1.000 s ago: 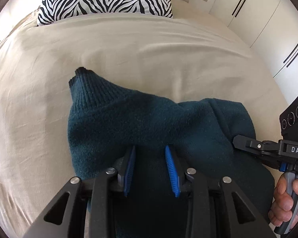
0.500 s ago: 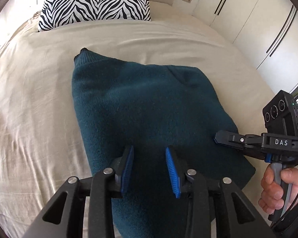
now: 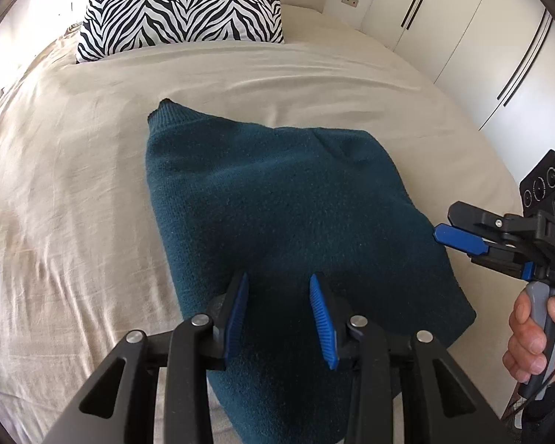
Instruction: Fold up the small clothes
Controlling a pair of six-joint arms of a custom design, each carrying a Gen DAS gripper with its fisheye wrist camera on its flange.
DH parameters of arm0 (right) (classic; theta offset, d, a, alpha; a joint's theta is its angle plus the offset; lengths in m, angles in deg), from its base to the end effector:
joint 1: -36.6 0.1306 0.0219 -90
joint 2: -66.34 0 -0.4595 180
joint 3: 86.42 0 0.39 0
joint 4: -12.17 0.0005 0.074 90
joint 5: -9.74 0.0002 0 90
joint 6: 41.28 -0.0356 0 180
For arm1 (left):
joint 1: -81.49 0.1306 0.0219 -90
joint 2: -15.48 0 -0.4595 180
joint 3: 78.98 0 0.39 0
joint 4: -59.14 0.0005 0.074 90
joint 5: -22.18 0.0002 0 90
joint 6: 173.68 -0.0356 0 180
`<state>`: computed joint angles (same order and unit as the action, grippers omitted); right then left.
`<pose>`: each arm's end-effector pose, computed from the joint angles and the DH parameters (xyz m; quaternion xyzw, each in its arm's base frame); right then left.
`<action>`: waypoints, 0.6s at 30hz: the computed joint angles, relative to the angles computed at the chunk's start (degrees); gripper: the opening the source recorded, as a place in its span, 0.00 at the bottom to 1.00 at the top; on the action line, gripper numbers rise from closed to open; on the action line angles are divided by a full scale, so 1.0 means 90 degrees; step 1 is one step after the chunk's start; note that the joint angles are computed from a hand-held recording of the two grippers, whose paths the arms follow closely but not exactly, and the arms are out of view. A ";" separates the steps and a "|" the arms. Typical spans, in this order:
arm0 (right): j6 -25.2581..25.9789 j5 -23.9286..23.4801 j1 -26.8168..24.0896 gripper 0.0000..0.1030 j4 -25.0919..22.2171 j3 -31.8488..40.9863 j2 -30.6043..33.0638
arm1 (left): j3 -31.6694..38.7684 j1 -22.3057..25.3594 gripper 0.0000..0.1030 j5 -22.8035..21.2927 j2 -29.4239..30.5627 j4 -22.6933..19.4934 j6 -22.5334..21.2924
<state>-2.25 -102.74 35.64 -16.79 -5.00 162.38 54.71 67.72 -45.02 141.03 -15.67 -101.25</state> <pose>0.5251 0.0043 0.4153 0.3256 0.8441 0.3257 0.2746 0.6932 -0.1846 0.4615 0.2978 0.9136 -0.1869 0.2045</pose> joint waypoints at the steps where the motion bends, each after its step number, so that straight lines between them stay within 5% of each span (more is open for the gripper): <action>1: 0.0018 -0.0021 -0.0030 0.49 -0.0056 0.0035 0.0029 | -0.0023 0.0037 0.48 0.0020 -0.0059 0.0060 0.0032; 2: 0.0030 -0.0023 -0.0044 0.49 -0.0100 0.0063 0.0059 | -0.0087 0.0078 0.62 -0.0004 -0.0137 0.0204 0.0077; 5: 0.0063 -0.0018 -0.0097 0.49 -0.0183 0.0108 0.0129 | -0.0172 0.0247 0.76 -0.0012 -0.0274 0.0626 0.0325; 11: -0.0203 0.0225 -0.0269 0.51 -0.0212 0.0060 0.0157 | 0.0589 0.0482 0.77 0.0067 0.0369 -0.0063 0.0767; 14: 0.0070 0.0195 -0.0235 0.51 -0.0766 0.0294 0.0397 | 0.1120 0.0513 0.77 0.0387 0.0889 -0.0854 0.0857; 18: 0.0270 -0.0142 -0.0195 0.51 -0.0812 0.0355 0.0620 | 0.1214 0.0506 0.78 0.0826 0.1037 -0.1030 0.1020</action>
